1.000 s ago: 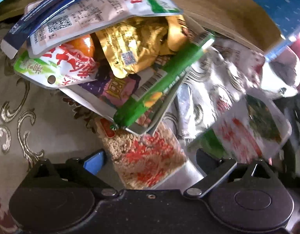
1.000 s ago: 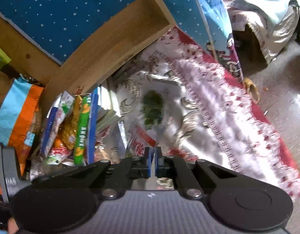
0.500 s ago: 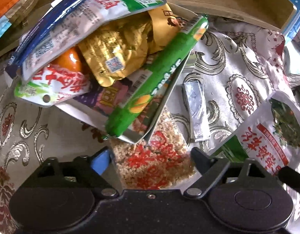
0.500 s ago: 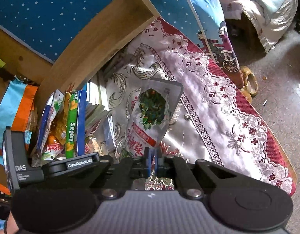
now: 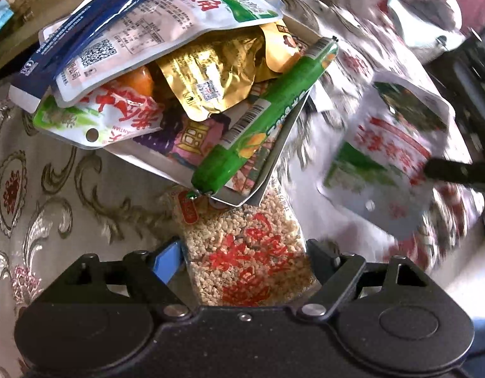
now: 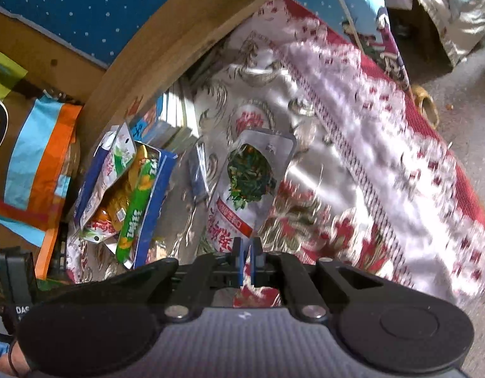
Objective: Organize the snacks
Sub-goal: 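Close the left tool on the rice cracker bar while the right tool holds the vegetable packet, then lift the rice cracker bar and vegetable packet with both tools over the tray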
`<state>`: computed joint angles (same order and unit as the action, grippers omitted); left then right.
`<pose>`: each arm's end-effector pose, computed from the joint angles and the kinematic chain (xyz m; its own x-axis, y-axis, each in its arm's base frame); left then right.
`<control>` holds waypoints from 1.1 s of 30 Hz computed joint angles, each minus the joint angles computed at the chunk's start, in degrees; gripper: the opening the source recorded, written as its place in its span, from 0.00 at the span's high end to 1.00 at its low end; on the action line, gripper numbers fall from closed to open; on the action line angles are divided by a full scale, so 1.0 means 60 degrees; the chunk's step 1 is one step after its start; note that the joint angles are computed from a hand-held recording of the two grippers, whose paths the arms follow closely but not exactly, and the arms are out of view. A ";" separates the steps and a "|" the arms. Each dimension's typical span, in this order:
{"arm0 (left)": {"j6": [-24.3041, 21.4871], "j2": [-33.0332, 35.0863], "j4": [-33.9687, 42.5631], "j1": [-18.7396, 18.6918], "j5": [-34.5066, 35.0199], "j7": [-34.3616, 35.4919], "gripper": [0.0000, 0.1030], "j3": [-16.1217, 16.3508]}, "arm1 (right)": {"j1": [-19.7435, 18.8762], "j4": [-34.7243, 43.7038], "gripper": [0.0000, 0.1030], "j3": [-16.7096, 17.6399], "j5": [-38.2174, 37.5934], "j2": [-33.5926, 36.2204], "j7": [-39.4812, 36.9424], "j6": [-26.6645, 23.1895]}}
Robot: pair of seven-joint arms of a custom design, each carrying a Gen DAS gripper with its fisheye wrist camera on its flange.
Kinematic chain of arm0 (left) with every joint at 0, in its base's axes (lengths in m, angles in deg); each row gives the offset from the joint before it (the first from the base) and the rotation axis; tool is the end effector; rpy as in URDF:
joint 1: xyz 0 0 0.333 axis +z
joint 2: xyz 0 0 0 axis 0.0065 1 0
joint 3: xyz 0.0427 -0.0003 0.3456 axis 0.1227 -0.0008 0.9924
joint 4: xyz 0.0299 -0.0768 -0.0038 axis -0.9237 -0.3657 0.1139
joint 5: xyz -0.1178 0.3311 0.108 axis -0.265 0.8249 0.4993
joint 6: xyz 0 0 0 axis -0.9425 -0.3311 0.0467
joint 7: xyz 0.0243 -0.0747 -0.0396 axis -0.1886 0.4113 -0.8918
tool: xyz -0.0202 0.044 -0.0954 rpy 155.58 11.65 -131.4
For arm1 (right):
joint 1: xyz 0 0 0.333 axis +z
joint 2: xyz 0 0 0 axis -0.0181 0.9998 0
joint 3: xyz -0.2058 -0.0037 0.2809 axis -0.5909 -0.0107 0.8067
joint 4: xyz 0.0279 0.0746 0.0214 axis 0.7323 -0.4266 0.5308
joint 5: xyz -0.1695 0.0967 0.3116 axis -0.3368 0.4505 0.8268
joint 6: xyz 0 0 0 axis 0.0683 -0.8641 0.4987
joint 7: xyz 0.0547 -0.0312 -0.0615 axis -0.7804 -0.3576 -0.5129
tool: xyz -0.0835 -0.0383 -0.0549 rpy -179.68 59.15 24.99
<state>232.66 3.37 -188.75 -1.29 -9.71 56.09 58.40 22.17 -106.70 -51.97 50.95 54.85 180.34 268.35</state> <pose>0.5434 -0.1043 0.3658 -0.4107 -0.9030 0.1258 -0.9012 0.3812 -0.2061 0.4554 0.3042 0.3240 -0.2565 -0.7644 -0.5916 -0.8078 0.5056 -0.3031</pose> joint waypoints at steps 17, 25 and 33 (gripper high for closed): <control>-0.0848 -0.0515 -0.0426 0.0182 -0.0444 0.2595 0.18 0.0168 | 0.0791 0.0599 0.68 0.0185 0.0884 0.0795 0.0808 0.0374; -0.1449 -0.0345 -0.0062 0.0474 -0.0808 0.3119 0.24 0.0231 | 0.1450 0.0739 0.93 -0.0171 0.1582 0.1472 0.1796 0.1511; -0.3457 -0.0080 0.0880 0.0964 -0.1581 0.3412 0.25 0.0433 | 0.2550 0.0626 0.98 -0.0713 0.2993 0.1390 0.1534 0.2365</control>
